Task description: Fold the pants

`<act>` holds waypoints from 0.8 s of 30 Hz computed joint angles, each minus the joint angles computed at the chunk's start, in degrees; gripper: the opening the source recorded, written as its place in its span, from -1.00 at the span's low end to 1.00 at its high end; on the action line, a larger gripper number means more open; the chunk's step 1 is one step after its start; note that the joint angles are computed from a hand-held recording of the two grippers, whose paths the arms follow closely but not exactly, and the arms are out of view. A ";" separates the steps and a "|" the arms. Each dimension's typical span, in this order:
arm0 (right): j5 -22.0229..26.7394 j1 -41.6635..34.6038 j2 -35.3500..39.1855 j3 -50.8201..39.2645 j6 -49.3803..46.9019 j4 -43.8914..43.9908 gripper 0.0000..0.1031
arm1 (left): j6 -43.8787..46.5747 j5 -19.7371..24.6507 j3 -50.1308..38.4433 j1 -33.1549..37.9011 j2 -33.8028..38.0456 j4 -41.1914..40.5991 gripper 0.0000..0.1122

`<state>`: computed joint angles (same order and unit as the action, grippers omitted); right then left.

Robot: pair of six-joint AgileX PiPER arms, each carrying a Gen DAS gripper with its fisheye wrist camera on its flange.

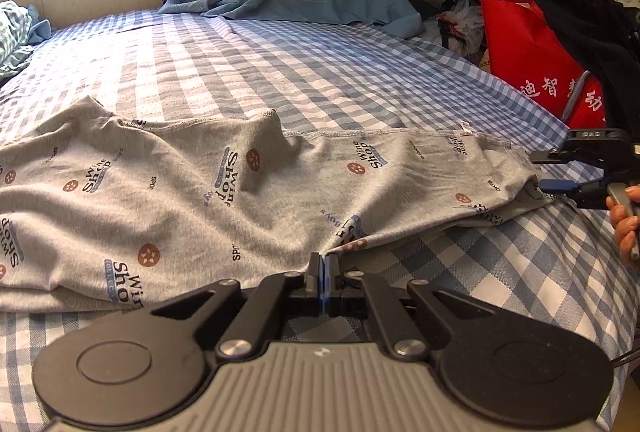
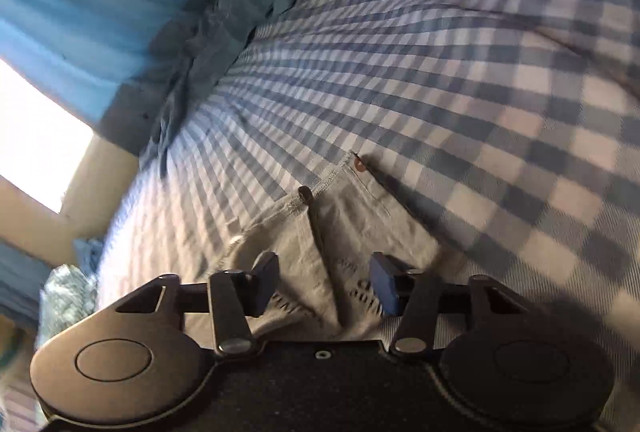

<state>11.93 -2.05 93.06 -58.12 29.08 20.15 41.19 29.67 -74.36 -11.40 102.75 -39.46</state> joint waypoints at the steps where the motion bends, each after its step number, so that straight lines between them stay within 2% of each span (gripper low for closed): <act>1: 1.13 0.31 1.27 -1.93 1.76 -4.25 -0.09 | 0.13 -0.11 0.16 0.02 -0.05 -0.04 -1.00; 4: 3.94 1.66 4.33 -7.16 4.24 -12.75 -0.11 | -0.24 -0.18 0.16 -0.12 0.02 0.57 -1.00; 5: 6.30 2.20 6.08 -10.03 4.07 -14.91 -0.11 | -0.64 -0.14 -0.03 -0.21 0.14 0.94 -1.00; 7: 8.31 2.32 8.09 -12.50 2.54 -15.47 -0.15 | -1.09 -0.26 -0.19 -0.35 0.31 1.19 -1.00; 8: 8.57 2.56 8.13 -12.63 2.27 -16.51 -0.23 | -1.12 -0.33 -0.16 -0.36 0.32 1.12 -1.00; 10: 10.08 3.06 8.41 -13.87 3.09 -20.19 -0.83 | -1.19 -0.48 -0.13 -0.42 0.40 1.04 -1.00; 11: 10.18 2.89 8.26 -13.97 2.26 -19.88 -0.87 | -1.19 -0.48 -0.13 -0.42 0.40 1.04 -1.00; 13: 8.76 1.23 7.69 -13.22 -4.83 -12.91 -0.98 | -1.84 -0.81 0.00 -0.53 0.39 1.18 -1.00; 15: 8.57 -0.38 7.23 -13.14 -11.31 -6.70 -0.99 | -2.49 -1.38 0.21 -0.79 0.28 1.32 -1.00; 20: 9.56 -3.88 5.24 -14.08 -21.27 0.27 -1.00 | -3.68 -2.32 -0.32 -1.71 0.33 2.14 -1.00; 24: 10.25 -5.29 4.07 -14.13 -21.21 -1.94 -1.00 | -3.44 -3.61 -0.40 -2.87 0.51 2.96 -1.00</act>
<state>22.18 -7.34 97.13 -72.25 7.87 18.21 37.75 26.06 -74.76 -14.28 103.26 -36.49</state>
